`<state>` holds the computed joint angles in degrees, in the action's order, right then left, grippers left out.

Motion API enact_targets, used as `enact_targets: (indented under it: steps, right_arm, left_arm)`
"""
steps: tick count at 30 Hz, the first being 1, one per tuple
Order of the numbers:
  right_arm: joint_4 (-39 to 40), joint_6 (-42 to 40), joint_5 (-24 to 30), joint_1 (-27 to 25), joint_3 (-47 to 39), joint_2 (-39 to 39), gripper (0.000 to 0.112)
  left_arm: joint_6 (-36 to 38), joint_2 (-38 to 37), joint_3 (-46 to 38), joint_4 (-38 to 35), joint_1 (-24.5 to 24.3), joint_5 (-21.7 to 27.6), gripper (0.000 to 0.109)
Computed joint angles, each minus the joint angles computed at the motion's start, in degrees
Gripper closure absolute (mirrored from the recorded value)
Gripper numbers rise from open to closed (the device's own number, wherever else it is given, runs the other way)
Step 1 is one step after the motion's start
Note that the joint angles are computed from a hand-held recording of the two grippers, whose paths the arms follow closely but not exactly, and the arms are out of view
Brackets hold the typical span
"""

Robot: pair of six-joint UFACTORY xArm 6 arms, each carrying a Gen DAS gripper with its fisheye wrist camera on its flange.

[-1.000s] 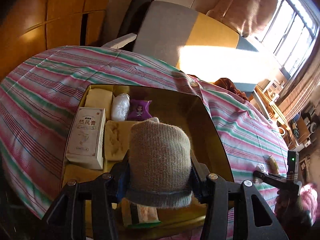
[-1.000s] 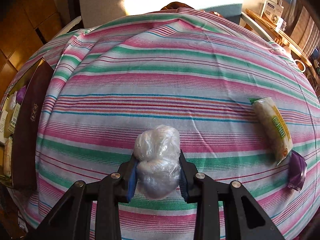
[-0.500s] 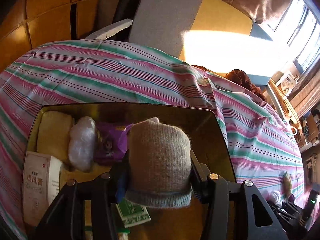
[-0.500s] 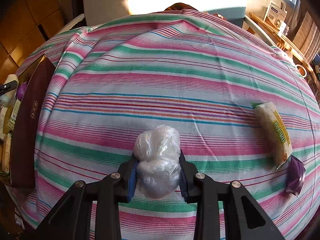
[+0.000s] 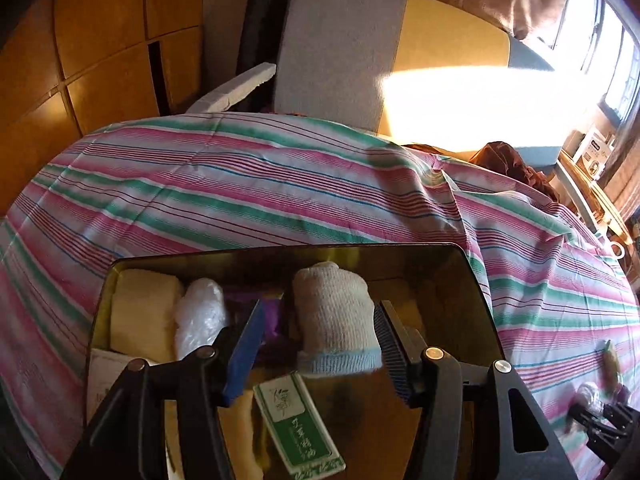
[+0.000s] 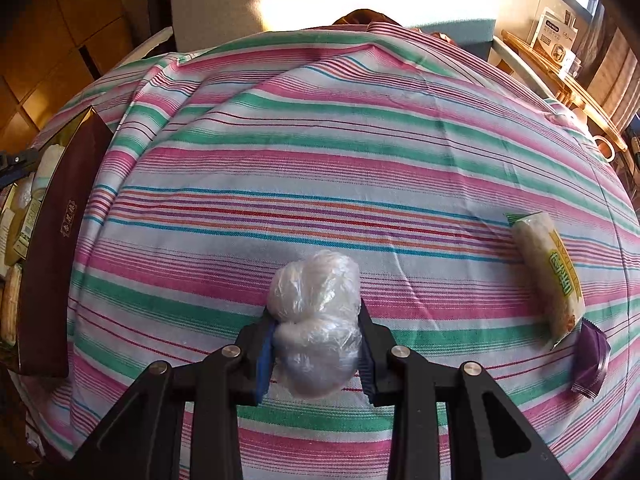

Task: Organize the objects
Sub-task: 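Carry the clear plastic bag into the gold tray and open the right gripper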

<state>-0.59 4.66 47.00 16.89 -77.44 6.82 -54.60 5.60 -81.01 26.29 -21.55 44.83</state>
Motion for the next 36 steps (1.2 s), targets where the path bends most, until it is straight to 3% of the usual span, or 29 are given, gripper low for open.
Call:
enact_targets:
  steps: [6, 12, 21, 29, 36]
  right_arm:
    - [-1.5, 2.1, -0.6, 0.8, 0.0, -0.7, 0.078]
    - [1.4, 1.7, -3.4, 5.4, -1.6, -2.3, 0.078]
    - [5.2, -1.4, -2.1, 16.3, -16.2, 5.9, 0.078]
    - [1.1, 1.9, 6.8, 21.1, -37.1, 21.4, 0.077]
    - [2.9, 3.8, 21.7, 21.8, -65.0, 41.0, 0.073]
  left_arm:
    - [-6.4, -12.8, 11.8, 7.3, -4.4, 1.7, 0.046]
    - [-10.4, -22.2, 19.7, 11.1, -8.1, 5.2, 0.043]
    - [-14.5, -30.1, 25.7, 14.7, -11.3, 9.2, 0.039]
    - [-15.7, -35.8, 31.5, 12.1, -9.9, 7.9, 0.039]
    - [-16.2, -39.3, 35.3, 9.7, -8.5, 7.9, 0.039]
